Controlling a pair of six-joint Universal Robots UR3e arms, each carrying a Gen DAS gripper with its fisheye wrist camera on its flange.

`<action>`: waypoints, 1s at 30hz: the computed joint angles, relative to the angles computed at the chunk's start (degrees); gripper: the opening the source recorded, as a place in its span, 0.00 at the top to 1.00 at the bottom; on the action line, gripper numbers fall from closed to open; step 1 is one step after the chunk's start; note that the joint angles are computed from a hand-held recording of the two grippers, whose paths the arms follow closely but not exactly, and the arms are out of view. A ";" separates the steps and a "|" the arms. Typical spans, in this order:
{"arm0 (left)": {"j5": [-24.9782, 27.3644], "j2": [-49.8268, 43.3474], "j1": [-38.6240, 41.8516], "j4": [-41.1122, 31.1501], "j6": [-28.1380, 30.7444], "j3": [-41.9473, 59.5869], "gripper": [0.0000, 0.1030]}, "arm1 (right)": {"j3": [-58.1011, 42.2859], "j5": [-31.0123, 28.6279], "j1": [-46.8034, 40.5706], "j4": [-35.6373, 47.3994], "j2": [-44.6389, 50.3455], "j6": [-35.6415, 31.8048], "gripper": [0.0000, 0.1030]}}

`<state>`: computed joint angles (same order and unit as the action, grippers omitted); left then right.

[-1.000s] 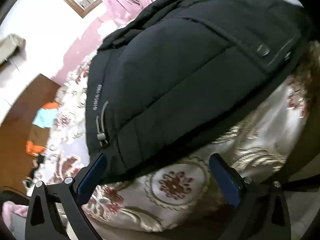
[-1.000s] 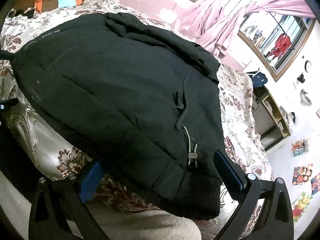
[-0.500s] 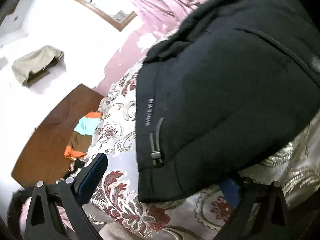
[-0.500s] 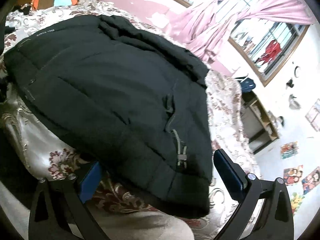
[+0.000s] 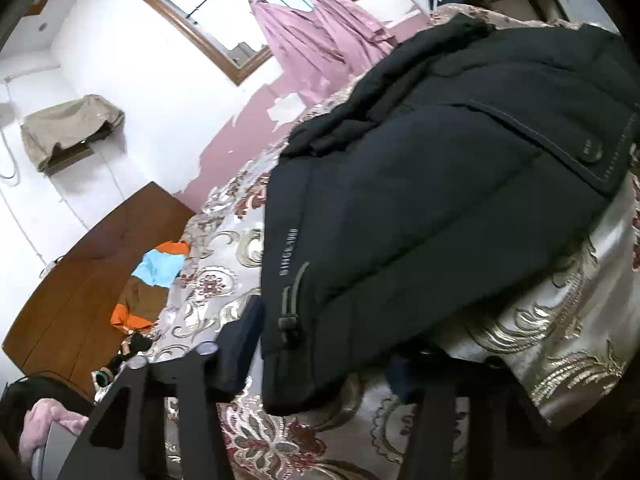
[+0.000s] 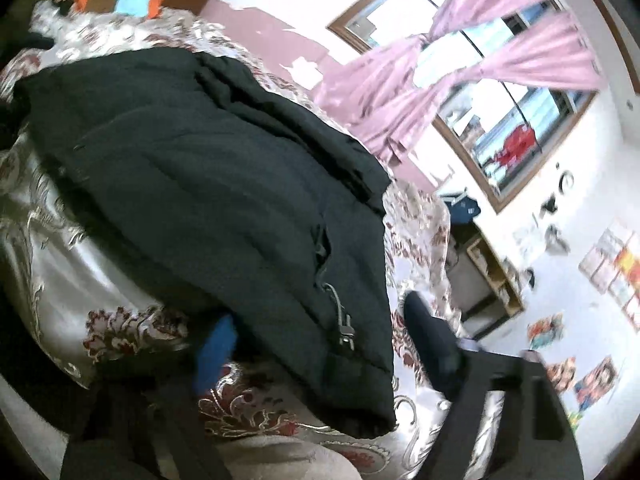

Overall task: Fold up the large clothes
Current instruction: 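Grasp the folded jacket bundle at its sides with both grippers, then lift the held jacket bundle up off the bed with both grippers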

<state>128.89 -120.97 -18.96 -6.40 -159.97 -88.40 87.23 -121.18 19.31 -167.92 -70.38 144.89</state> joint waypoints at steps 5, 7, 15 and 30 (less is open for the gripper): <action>-2.60 0.78 0.78 -6.14 -2.11 0.57 0.62 | -2.89 -2.51 1.27 2.54 2.41 -0.70 0.58; -2.64 0.88 1.10 -7.23 -3.13 0.84 0.64 | -4.08 -1.87 0.69 4.43 2.25 0.75 0.58; -5.15 2.91 1.70 -7.61 -5.44 -0.81 0.82 | -3.50 -1.89 1.66 5.19 2.25 -1.69 0.85; -12.20 13.10 5.00 -2.43 -7.14 -1.00 0.93 | -3.53 -0.61 2.03 -4.42 -1.10 1.79 0.97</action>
